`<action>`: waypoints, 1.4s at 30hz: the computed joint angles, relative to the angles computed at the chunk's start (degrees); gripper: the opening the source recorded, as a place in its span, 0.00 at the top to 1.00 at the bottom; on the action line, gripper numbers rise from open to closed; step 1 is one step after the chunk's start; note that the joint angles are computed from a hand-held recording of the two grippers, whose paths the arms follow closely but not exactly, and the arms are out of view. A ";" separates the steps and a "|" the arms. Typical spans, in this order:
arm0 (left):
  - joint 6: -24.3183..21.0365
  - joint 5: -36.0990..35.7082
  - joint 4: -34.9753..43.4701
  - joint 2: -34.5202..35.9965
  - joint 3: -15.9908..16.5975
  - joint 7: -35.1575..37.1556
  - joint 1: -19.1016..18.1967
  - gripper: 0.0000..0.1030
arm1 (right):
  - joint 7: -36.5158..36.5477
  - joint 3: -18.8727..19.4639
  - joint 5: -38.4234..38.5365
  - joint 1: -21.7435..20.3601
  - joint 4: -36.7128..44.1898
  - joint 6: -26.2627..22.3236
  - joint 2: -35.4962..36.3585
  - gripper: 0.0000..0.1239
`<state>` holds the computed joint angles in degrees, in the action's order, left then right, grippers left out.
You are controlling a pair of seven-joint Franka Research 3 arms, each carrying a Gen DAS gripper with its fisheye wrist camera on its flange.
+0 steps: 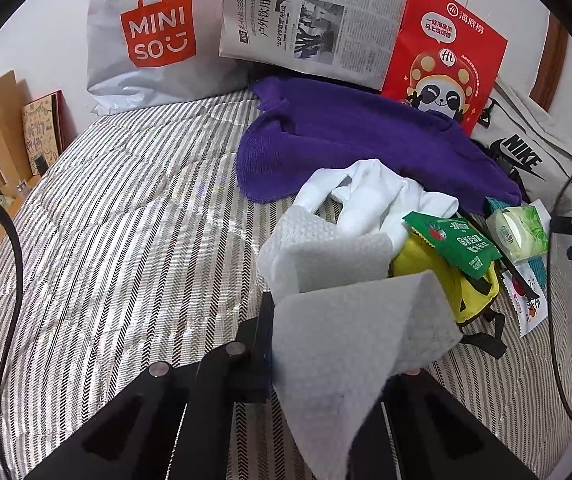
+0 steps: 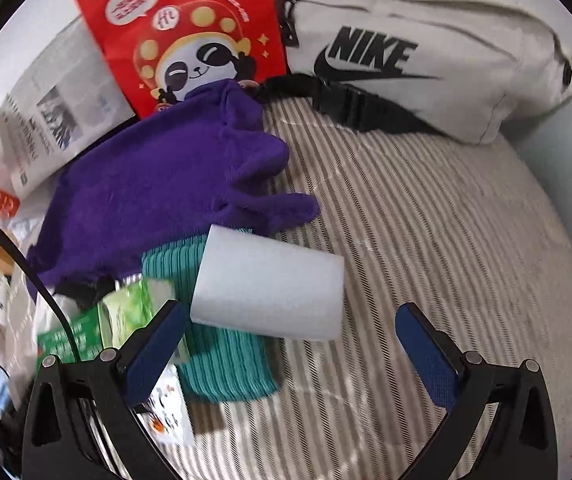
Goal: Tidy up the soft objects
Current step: 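Grasp the white sponge block with the right tool while the left tool holds the wipe, then carry the sponge onto the purple towel and open the right tool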
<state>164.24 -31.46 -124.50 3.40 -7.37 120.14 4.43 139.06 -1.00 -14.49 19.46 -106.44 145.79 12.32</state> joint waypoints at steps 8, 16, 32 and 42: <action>-1.15 -3.45 0.54 0.16 -0.14 2.66 0.49 0.91 | -2.73 0.29 6.58 -0.81 5.17 -2.69 5.31 0.22; -1.00 -3.35 0.44 0.16 0.07 2.60 0.23 0.91 | -4.15 -1.06 8.03 -0.32 3.26 0.92 3.45 0.34; -7.18 4.07 4.50 -2.24 2.41 -5.77 1.05 0.91 | -11.81 1.09 7.65 -1.19 9.79 -3.19 2.60 0.34; -8.97 5.19 12.50 -0.27 2.72 -6.28 0.79 0.91 | -18.46 1.08 8.46 0.61 19.62 -5.38 7.58 0.34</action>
